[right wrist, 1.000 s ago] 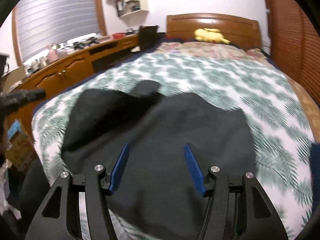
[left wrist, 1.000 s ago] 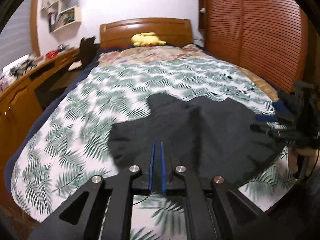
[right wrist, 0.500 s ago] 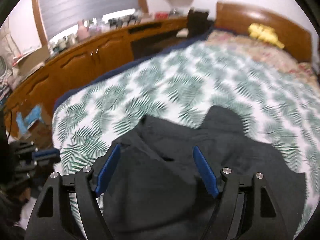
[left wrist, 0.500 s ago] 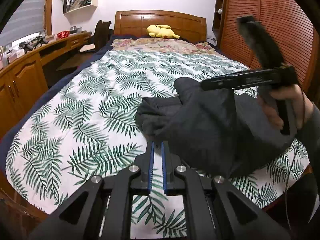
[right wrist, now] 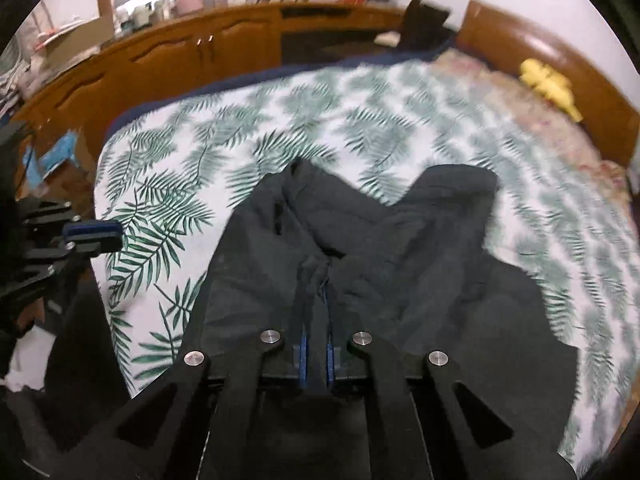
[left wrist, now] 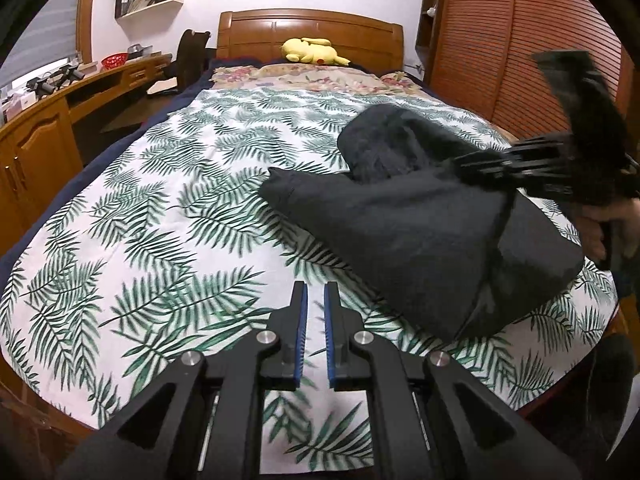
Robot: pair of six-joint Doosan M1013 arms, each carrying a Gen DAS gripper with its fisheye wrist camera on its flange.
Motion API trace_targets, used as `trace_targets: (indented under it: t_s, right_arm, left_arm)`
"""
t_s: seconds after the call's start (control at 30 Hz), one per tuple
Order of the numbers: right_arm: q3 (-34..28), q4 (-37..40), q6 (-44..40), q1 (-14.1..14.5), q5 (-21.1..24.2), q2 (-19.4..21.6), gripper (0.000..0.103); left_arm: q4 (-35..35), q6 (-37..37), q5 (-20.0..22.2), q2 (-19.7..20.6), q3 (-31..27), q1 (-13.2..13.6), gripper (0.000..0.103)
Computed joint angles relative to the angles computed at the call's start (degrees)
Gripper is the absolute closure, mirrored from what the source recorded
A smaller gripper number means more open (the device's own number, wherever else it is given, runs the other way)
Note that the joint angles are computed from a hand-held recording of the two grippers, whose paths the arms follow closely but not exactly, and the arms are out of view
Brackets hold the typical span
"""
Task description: Fold large clothes
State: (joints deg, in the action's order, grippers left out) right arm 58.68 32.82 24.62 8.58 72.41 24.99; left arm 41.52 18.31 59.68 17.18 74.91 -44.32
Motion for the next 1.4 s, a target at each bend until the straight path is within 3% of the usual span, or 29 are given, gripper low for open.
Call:
trace_targets:
  t_s: [0.3,0.37,0.43,0.53,0.57,0.6,0.67,0.73,0.83,1.03,1.23,1.33,1.4]
  right_arm:
    - [6.05,9.77,0.41,-10.34,-9.9,-4.7,0.1]
    - [7.45,9.84,1.76,-12.67,-11.05,-5.41,0.1]
    - [10.34,7.06,2.87,-13.91,-15.89,-6.64,0.1]
    - [11.68,5.57,6.58,-15.66,-14.91,-6.22,0.098]
    - [11.99,5.65,6.86,-15.89,-15.06,-6.24,0.093]
    - [12.45,4.9,7.5,-15.78,-16.17,-6.46,0.089]
    - [12.46,5.55,7.69,-15.75,-16.89,-6.61,0.061]
    - [11.05,7.98,6.94,-15.79,-14.9,-5.96,0.047]
    - [8.95,8.83,6.3,-14.75,-14.22,-4.98,0.043]
    - [0.33,5.72,12.38,-11.08,-7.3,0.27,0.042]
    - [-7.92,-5.54,20.6,-6.61,-0.08,6.17,0.042]
    - [-10.0,-8.23,22.95,-5.89,3.72,8.02,0.043]
    - [-10.15,-7.03,21.15,-6.08,6.35,8.46,0.077]
  left_arm:
    - [-1.13,6.46,-1.44,4.15,-7.43,-0.25,0.097]
    - [-1.43,7.97,-2.13,5.08,-9.1,-0.32,0.095]
    - [-2.23,9.94,-2.81,6.45,-11.3,-0.34,0.094]
    - [-4.02,12.98,-3.17,8.51,-14.43,-0.48,0.091]
    - [-4.5,13.89,-3.08,9.14,-15.3,-0.57,0.09]
    - [-4.99,14.77,-2.91,9.72,-16.13,-0.65,0.09]
    - [-6.04,16.09,-2.72,10.55,-17.29,-0.74,0.089]
    - [-6.58,16.77,-2.38,11.04,-18.01,-0.85,0.088]
    - [-6.93,16.76,-2.03,11.38,-18.27,-1.0,0.086]
    - [-7.23,16.38,-1.26,10.97,-17.16,-0.84,0.084]
    - [-7.09,14.37,-2.33,9.54,-14.39,-0.36,0.083]
    - [-7.31,13.83,-3.02,9.05,-13.28,-0.13,0.083]
    - [-7.44,13.59,-3.45,8.74,-12.59,-0.02,0.082]
